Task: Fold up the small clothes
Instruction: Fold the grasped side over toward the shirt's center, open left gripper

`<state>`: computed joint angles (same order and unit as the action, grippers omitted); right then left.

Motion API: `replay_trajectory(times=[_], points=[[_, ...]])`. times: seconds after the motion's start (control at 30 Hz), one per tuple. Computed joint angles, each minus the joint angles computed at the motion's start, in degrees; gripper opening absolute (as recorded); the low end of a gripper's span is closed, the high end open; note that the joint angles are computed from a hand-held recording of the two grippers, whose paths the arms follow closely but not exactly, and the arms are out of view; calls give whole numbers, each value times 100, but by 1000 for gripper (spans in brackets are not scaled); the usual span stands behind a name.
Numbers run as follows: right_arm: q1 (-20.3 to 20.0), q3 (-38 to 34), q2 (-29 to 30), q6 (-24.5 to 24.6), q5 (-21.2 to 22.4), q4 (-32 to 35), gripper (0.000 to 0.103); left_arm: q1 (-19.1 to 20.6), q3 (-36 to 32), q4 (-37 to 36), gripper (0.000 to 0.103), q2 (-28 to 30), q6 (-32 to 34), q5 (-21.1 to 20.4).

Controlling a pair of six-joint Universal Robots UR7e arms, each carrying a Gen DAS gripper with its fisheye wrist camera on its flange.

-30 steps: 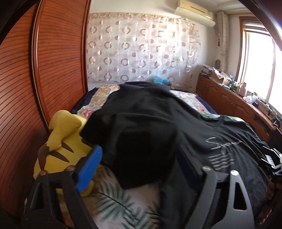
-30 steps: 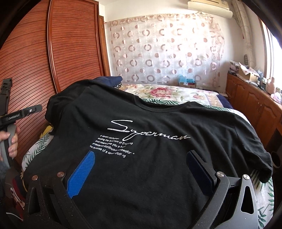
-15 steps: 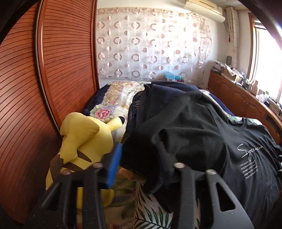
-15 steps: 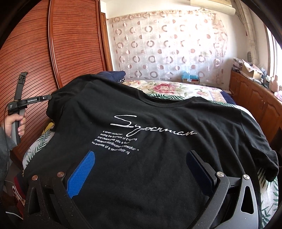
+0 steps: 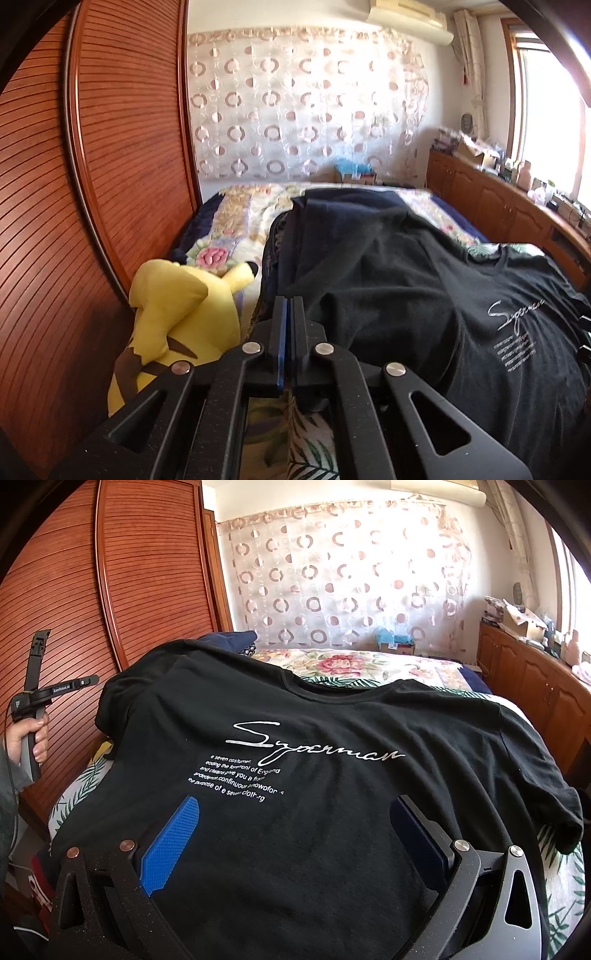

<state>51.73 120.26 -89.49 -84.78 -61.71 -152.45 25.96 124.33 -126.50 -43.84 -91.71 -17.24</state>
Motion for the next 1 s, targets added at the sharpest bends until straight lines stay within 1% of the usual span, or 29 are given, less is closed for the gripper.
replay_trajectory(times=[0.03, 0.07, 0.1, 0.17, 0.23, 0.27, 0.3, 0.37, 0.4, 0.43, 0.57, 0.73, 0.77, 0.8, 0.83, 0.87, 0.9, 0.93, 0.97, 1.0], points=[[5, -27, 11, 11, -11, 17, 103, 37, -65, 266, 26, -16, -106, -43], [6, -31, 15, 23, -17, 20, 103, 66, -82, 366, 33, 0, -119, -52], [2, -22, 16, 35, -19, 14, 103, 83, -70, 251, 37, 35, -2, -63], [6, -35, 15, 57, -19, 24, 103, 170, -78, 17, 37, 89, 299, -173], [14, -49, 16, 68, -27, 35, 103, 240, -115, 218, 37, 102, 198, -228], [13, -35, 15, 71, -33, 23, 103, 254, -94, 163, 37, 102, 237, -213], [14, -39, 16, 72, -34, 24, 103, 254, -61, 21, 37, 114, 334, -191], [14, -51, 20, 73, -30, 32, 103, 248, 20, -368, 26, 158, 645, -150], [11, -38, 22, 78, -28, 17, 103, 243, 35, -458, 12, 175, 763, -149], [6, -47, 28, 86, -27, 23, 103, 223, 10, -345, 2, 172, 726, -156], [1, -81, 50, 121, -34, 53, 103, 115, 0, -146, 1, 135, 655, -129], [-13, -73, 40, 124, -33, 58, 103, 25, -18, 356, 0, -15, 257, -21], [-6, -92, 44, 130, -37, 71, 103, 6, -54, 601, 0, -45, 91, 1], [-11, -89, 43, 129, -35, 74, 103, 17, -71, 669, 1, -69, 94, -10], [-10, -93, 43, 132, -40, 78, 103, 45, -110, 707, 2, -71, 129, -64], [-15, -86, 41, 131, -43, 78, 103, 94, -109, 563, 6, -76, 328, -129], [-7, -95, 41, 143, -53, 88, 103, 137, -112, 445, 23, -56, 489, -167], [-4, -103, 44, 148, -57, 94, 103, 157, -121, 321, 35, 0, 600, -177], [-5, -105, 45, 146, -51, 95, 103, 198, -65, -25, 38, 40, 883, -187], [-9, -102, 44, 145, -46, 94, 103, 244, -49, -244, 38, 74, 1062, -229]])
